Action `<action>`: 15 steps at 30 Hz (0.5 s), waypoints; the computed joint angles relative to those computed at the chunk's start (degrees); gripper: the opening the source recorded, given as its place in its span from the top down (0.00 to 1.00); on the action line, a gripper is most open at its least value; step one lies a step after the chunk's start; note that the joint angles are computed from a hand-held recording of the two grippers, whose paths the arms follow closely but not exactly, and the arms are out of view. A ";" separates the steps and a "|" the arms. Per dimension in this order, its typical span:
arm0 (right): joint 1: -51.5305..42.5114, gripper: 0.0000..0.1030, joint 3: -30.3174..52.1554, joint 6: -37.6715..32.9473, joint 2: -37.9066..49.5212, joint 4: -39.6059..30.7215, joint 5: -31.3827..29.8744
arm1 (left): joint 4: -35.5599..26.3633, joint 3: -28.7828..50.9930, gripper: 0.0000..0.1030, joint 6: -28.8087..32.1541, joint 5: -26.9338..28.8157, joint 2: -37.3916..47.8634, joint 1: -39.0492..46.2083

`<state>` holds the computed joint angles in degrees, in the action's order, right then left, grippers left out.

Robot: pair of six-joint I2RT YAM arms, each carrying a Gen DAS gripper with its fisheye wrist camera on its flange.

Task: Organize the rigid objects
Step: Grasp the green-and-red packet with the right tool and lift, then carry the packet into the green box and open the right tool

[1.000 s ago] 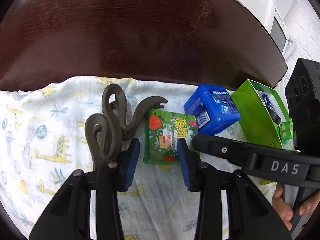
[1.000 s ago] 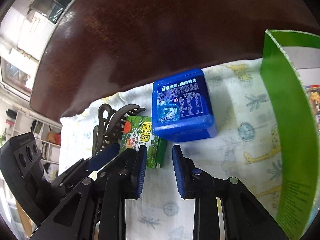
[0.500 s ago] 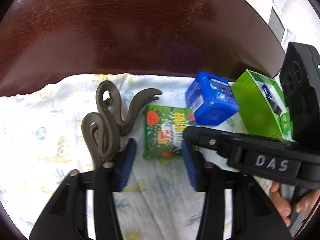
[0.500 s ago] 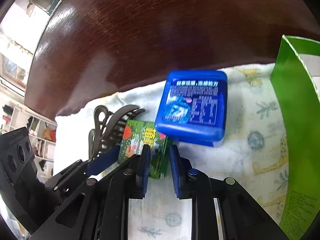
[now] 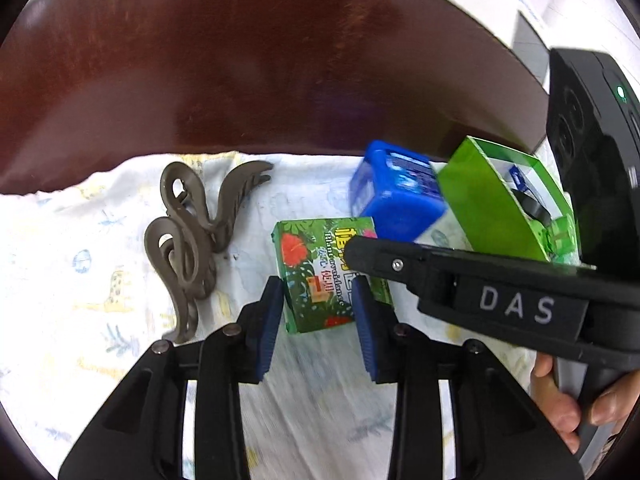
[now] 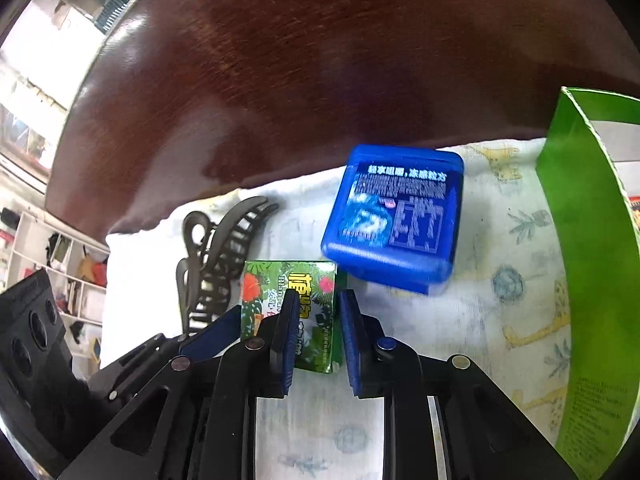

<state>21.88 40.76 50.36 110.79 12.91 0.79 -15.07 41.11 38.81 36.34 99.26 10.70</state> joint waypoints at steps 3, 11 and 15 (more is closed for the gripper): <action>1.13 0.77 -2.44 0.02 -3.80 -0.23 1.68 | -0.67 -1.94 0.68 0.48 0.36 -4.47 0.17; 5.69 0.77 -9.97 -0.46 -21.73 -5.19 11.66 | -3.82 -8.62 0.68 -2.04 2.60 -21.00 -3.34; 7.09 0.77 -12.43 0.58 -29.07 -8.07 16.19 | -2.32 -10.30 0.69 -8.24 0.48 -27.15 -11.04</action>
